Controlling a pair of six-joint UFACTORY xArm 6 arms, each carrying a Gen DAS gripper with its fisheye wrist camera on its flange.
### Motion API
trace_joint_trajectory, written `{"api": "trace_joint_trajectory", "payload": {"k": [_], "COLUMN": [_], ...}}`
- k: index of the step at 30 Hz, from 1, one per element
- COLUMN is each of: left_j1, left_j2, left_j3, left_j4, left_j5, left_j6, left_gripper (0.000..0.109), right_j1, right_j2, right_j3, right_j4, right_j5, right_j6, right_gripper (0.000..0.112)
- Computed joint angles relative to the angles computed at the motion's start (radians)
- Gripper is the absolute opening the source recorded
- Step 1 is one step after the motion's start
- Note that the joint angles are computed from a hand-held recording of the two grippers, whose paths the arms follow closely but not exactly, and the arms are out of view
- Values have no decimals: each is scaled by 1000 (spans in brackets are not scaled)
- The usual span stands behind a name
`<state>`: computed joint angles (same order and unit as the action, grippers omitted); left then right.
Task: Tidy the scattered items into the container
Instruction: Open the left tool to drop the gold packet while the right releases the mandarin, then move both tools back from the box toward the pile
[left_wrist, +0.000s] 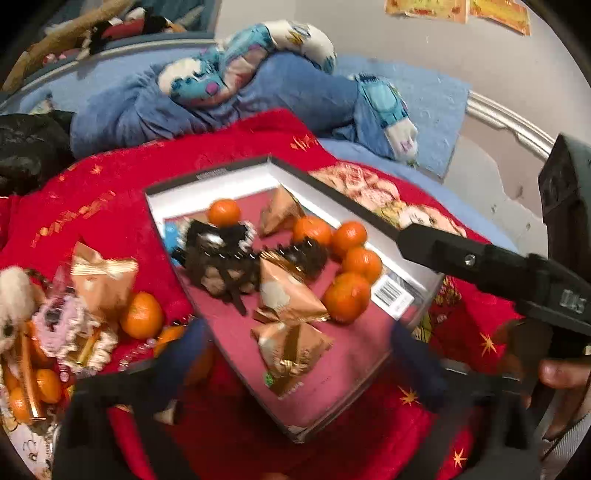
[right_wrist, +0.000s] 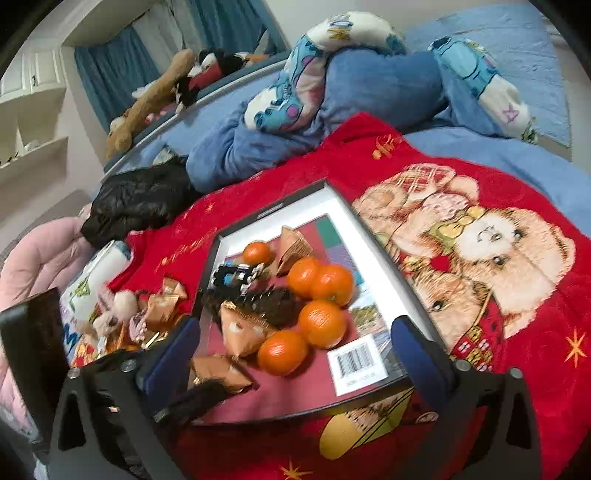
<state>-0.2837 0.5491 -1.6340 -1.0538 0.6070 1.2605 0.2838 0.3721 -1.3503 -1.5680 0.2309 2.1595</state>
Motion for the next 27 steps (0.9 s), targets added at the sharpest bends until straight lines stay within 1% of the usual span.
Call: {"api": "trace_joint_trajectory", "payload": {"k": [1,3,4,6,7,8,10,11,12,14,15,16,18,19,21,22,23,24,25,26,27], "left_j1": [-1,9,14,18,16,13,16,25,34,70,86,106,140,163,205,228,248,272,289,304,319], "left_j2": [-5,-5,-2,-10,-22,-37,-62,-81,-93,-128,-141,-157,-178,-183,-189,-185,-184,-175,-173,-172,-176], "left_j3": [7,2,-2,10,30,57,100,124,136,165,176,189,210,210,207,199,194,180,175,175,188], "left_j4": [-7,-11,-8,-22,-39,-65,-110,-136,-151,-186,-211,-250,-320,-349,-380,-388,-383,-372,-377,-396,-434], "left_j5": [-16,-13,-12,-45,-86,-140,-206,-221,-217,-180,-166,-155,-145,-132,-94,-61,-25,20,47,65,71], "left_j6": [10,15,4,5,21,48,106,143,163,212,245,292,361,378,375,359,346,335,349,385,451], "left_gripper": [103,103,103,103,103,103,103,103,103,103,103,103,103,103,103,103,103,103,103,103,103], "right_j1": [0,-6,-13,-22,-23,-20,-4,5,14,26,48,66,110,141,188,220,229,255,277,292,318], "right_j2": [-4,-11,-12,-9,-4,-4,1,7,25,50,61,64,68,68,64,62,64,72,82,88,111], "right_j3": [4,12,10,7,-3,-7,-33,-47,-75,-116,-139,-148,-164,-171,-174,-174,-180,-190,-200,-207,-230], "right_j4": [-1,-16,-39,-31,-12,-24,-119,-159,-169,-188,-205,-181,-152,-155,-172,-217,-225,-198,-156,-126,-75], "right_j5": [9,8,-8,-35,-44,-42,-24,-23,-35,-57,-41,-17,54,108,188,230,241,275,313,339,388], "right_j6": [9,51,88,103,111,138,289,345,377,400,399,356,268,233,206,231,227,182,127,85,2], "right_gripper": [103,103,103,103,103,103,103,103,103,103,103,103,103,103,103,103,103,103,103,103,103]}}
